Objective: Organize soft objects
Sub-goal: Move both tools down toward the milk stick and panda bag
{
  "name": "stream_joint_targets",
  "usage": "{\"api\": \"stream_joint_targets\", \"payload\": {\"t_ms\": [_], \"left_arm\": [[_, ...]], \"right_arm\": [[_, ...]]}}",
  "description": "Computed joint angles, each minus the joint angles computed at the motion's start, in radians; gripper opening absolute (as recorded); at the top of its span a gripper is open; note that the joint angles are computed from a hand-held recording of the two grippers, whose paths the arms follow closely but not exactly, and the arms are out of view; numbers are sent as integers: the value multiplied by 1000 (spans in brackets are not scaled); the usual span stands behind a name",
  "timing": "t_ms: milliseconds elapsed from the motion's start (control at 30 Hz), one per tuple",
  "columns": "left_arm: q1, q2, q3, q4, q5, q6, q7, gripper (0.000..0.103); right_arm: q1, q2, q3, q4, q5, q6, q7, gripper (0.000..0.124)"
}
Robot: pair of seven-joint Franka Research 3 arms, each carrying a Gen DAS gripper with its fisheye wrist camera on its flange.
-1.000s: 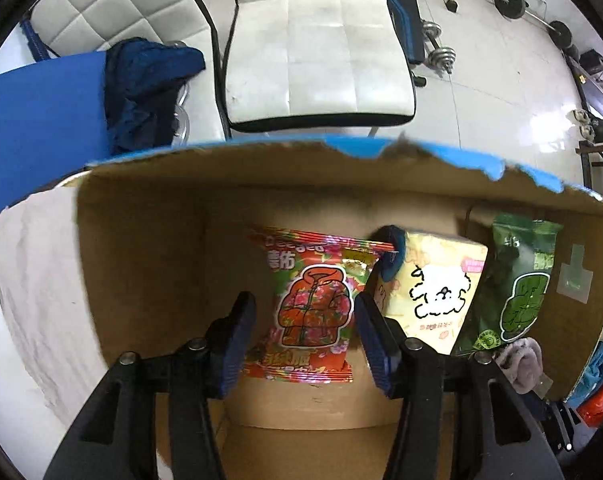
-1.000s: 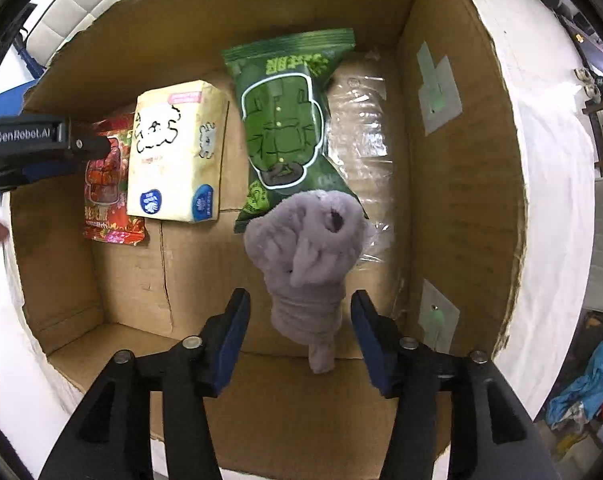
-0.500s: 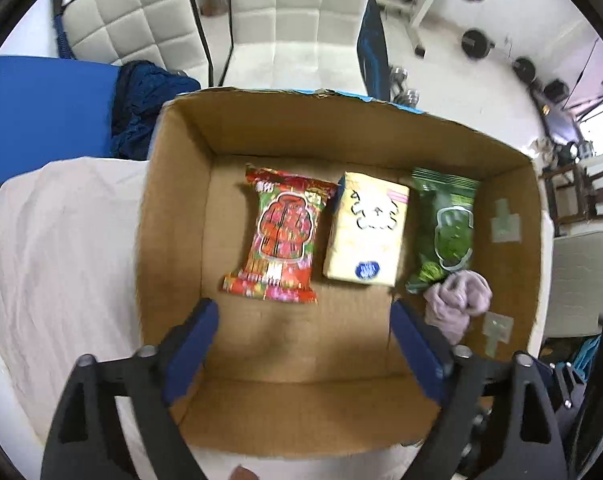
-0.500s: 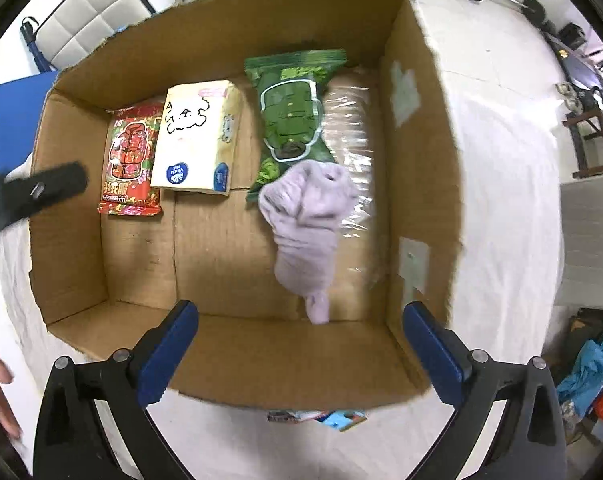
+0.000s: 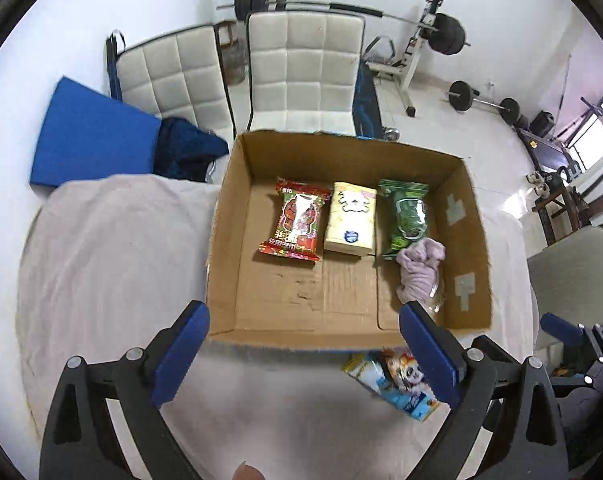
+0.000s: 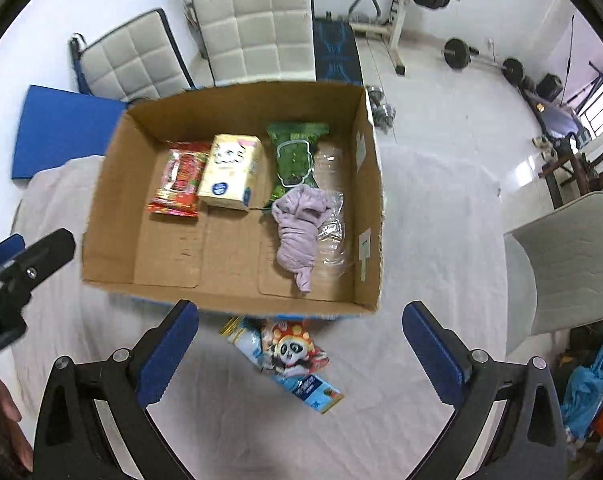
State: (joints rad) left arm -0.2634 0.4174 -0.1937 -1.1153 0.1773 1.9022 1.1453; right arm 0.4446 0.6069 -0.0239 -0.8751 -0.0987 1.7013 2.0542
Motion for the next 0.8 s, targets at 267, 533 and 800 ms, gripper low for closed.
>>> {"api": "stream_joint_targets", "payload": {"t_ms": [267,533,800], "left_arm": [[2,-104,-20,-101,-34,52,-15,97],[3,-87,-37,-126,-134,-28,-96,97],[-34,-41,-68,-249,-203,-44,-187,97]], "right_arm": [[14,-190,29,-218,-9,109,27,103],[-35,-333,39,-472,18,175,79,103],[-156,-504,44,-905,170,278,138,103]]}}
